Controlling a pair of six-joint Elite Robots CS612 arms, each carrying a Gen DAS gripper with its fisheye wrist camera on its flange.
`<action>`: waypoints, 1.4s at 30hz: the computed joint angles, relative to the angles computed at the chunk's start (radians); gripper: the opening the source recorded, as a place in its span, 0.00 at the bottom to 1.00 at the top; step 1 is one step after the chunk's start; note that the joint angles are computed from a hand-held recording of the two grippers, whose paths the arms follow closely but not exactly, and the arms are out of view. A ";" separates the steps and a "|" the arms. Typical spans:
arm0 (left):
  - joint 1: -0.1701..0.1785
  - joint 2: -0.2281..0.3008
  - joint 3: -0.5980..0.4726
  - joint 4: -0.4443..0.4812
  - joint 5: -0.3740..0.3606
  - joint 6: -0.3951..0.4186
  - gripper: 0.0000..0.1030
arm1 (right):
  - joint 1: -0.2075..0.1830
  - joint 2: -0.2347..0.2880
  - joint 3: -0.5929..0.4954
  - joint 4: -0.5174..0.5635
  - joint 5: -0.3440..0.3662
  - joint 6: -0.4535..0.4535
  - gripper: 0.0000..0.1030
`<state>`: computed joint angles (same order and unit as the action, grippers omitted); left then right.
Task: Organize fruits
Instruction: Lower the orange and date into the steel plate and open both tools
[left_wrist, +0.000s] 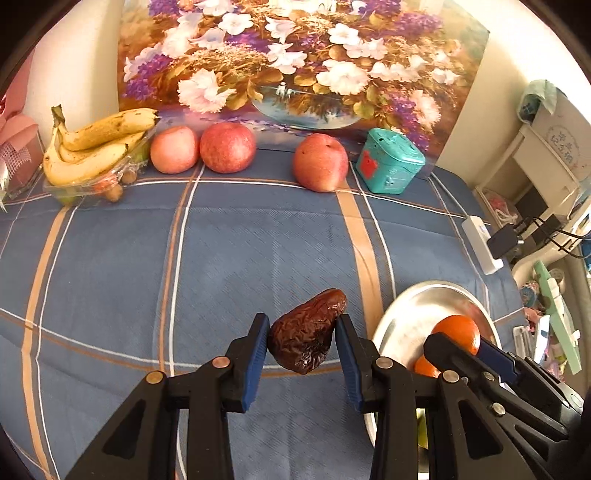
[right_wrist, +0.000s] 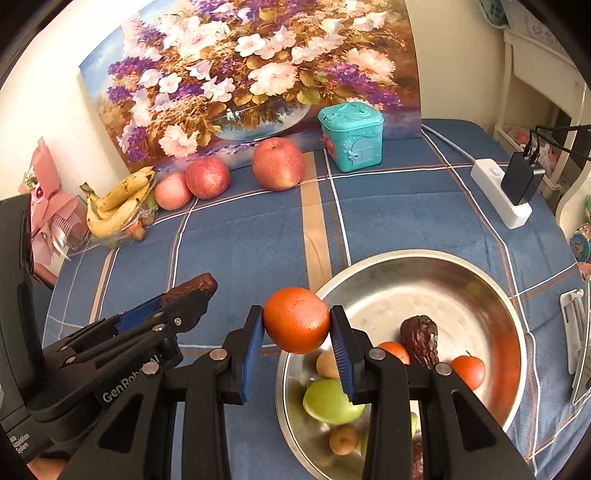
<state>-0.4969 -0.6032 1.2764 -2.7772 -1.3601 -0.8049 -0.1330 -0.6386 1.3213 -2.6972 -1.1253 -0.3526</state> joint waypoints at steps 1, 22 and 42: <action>-0.001 -0.003 0.007 -0.009 -0.004 -0.008 0.38 | -0.002 -0.003 0.006 -0.005 -0.005 -0.001 0.36; -0.034 0.009 -0.022 -0.038 -0.068 0.047 0.38 | -0.053 0.030 -0.047 0.022 -0.139 0.144 0.36; -0.048 0.081 -0.113 -0.058 -0.088 0.149 0.38 | -0.050 0.056 -0.066 -0.034 -0.151 0.136 0.37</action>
<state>-0.5444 -0.5226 1.1631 -2.8348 -1.4482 -0.6563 -0.1833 -0.5822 1.2550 -2.7311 -1.2765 -0.2167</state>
